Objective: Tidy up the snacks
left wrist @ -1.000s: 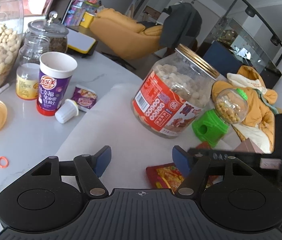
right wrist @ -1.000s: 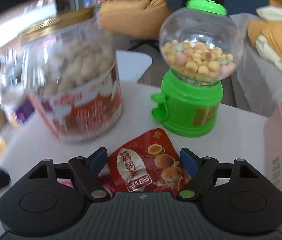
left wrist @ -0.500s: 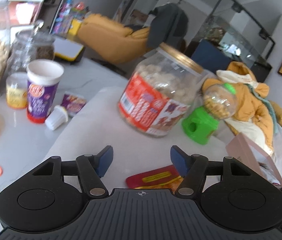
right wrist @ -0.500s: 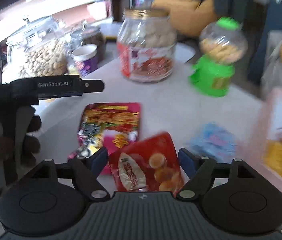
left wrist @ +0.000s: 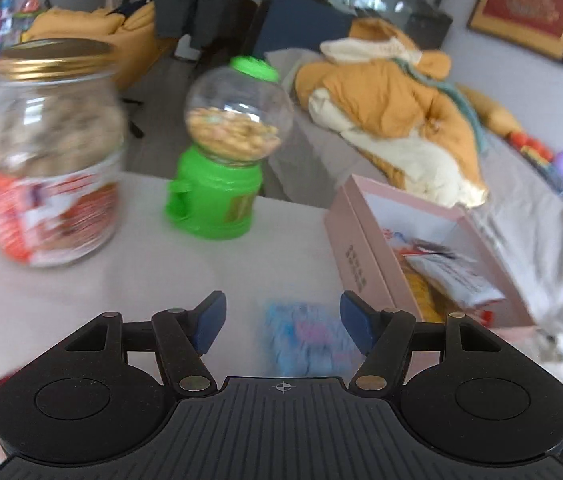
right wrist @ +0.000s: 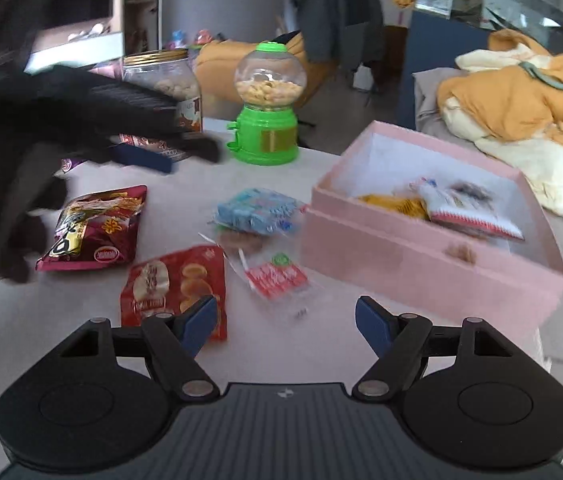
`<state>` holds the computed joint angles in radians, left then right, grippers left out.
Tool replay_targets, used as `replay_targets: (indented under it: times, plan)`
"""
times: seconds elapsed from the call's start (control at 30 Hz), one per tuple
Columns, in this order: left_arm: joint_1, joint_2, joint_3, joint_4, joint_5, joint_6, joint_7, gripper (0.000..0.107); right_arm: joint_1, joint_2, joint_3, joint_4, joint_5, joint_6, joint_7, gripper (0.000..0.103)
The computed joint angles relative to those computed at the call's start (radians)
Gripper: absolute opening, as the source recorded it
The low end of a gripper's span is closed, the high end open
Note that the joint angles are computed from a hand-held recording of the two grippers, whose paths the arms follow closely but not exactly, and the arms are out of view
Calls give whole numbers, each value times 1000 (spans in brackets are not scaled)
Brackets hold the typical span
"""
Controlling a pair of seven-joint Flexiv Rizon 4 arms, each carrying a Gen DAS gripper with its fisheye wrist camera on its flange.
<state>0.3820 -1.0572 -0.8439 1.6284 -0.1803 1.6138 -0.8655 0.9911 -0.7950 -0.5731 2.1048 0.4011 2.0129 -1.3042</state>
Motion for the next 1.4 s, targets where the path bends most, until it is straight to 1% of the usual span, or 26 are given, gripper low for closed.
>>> replay_targets:
  times: [0.07, 0.1, 0.13, 0.17, 0.27, 0.33, 0.4, 0.47, 0.57, 0.67, 0.77, 0.83, 0.9, 0.93, 0.97, 1.0, 1.03, 1.07, 1.1, 1.17, 1.23, 1.27, 1.3, 1.33, 1.37, 1.4]
  plan:
    - [-133, 10, 135, -102, -30, -17, -31, 68, -27, -7, 47, 5, 9, 53, 7, 76]
    - [-184, 10, 194, -146, -45, -45, -39, 63, -40, -10, 69, 10, 16, 80, 1, 76]
    - [-220, 6, 233, -185, -60, -91, -36, 52, -48, -11, 87, 18, 27, 104, -9, 76]
    - [-227, 5, 244, -199, -72, -131, -19, 45, -58, -11, 105, 23, 38, 120, -19, 76]
    - [-200, 39, 235, -137, -61, -148, 76, 44, -149, 9, 206, 26, 26, 191, -37, 76]
    - [-134, 82, 190, -40, -73, -161, 125, 31, -220, 27, 277, 26, 2, 214, -40, 76]
    - [-66, 122, 144, 43, -116, -198, 139, 30, -282, 41, 339, 25, -22, 225, -45, 76]
    - [-1, 161, 106, 132, -157, -215, 152, 30, -312, 46, 375, 24, -27, 240, -66, 76]
    - [78, 201, 50, 266, -183, -125, 184, 30, -299, 50, 380, 21, -3, 231, -114, 77]
    - [152, 218, -5, 363, -147, 20, 153, 30, -290, 53, 387, 20, -5, 220, -159, 77]
    - [239, 226, -63, 462, -92, 159, 92, 31, -205, 39, 318, 3, 73, 193, -218, 77]
    - [323, 228, -132, 533, -68, 174, 96, 31, -195, 39, 307, -6, 88, 173, -230, 77]
    - [376, 225, -164, 570, 12, 146, 64, 31, -124, 18, 206, 7, 66, 137, -121, 77]
    - [387, 231, -175, 598, 15, 153, 81, 31, -56, 4, 128, -6, 128, 71, -97, 77]
    - [370, 242, -153, 606, 56, 162, 55, 31, -16, 1, 83, -47, 254, -21, -138, 77]
    - [349, 255, -131, 622, 77, 185, 48, 31, -3, -1, 57, -67, 315, -71, -134, 77]
    - [320, 267, -102, 633, 95, 212, 40, 31, -19, 4, 64, -61, 311, -57, -84, 76]
    - [283, 276, -69, 638, 107, 243, 27, 31, -63, 14, 100, -35, 246, -12, 1, 76]
    - [246, 281, -37, 643, 119, 278, 15, 31, -133, 29, 169, -23, 202, 41, 40, 76]
    - [127, 295, 64, 639, 135, 380, -4, 34, -217, 49, 269, -36, 219, 84, 2, 77]
    - [2, 313, 173, 621, 125, 452, -16, 34, -193, 42, 242, -32, 212, 77, 16, 77]
    - [-30, 316, 199, 610, 126, 455, -22, 34, -167, 34, 214, -29, 215, 68, 23, 77]
    - [-43, 318, 208, 602, 134, 439, -29, 39, -145, 29, 191, -27, 214, 60, 32, 77]
    - [-63, 323, 226, 595, 144, 433, -32, 50, -138, 27, 180, -22, 205, 58, 41, 77]
    - [-82, 331, 244, 587, 152, 417, -32, 56, -137, 28, 178, -14, 195, 63, 53, 77]
    - [-90, 335, 253, 582, 172, 396, -27, 70, -135, 26, 176, -13, 186, 65, 65, 77]
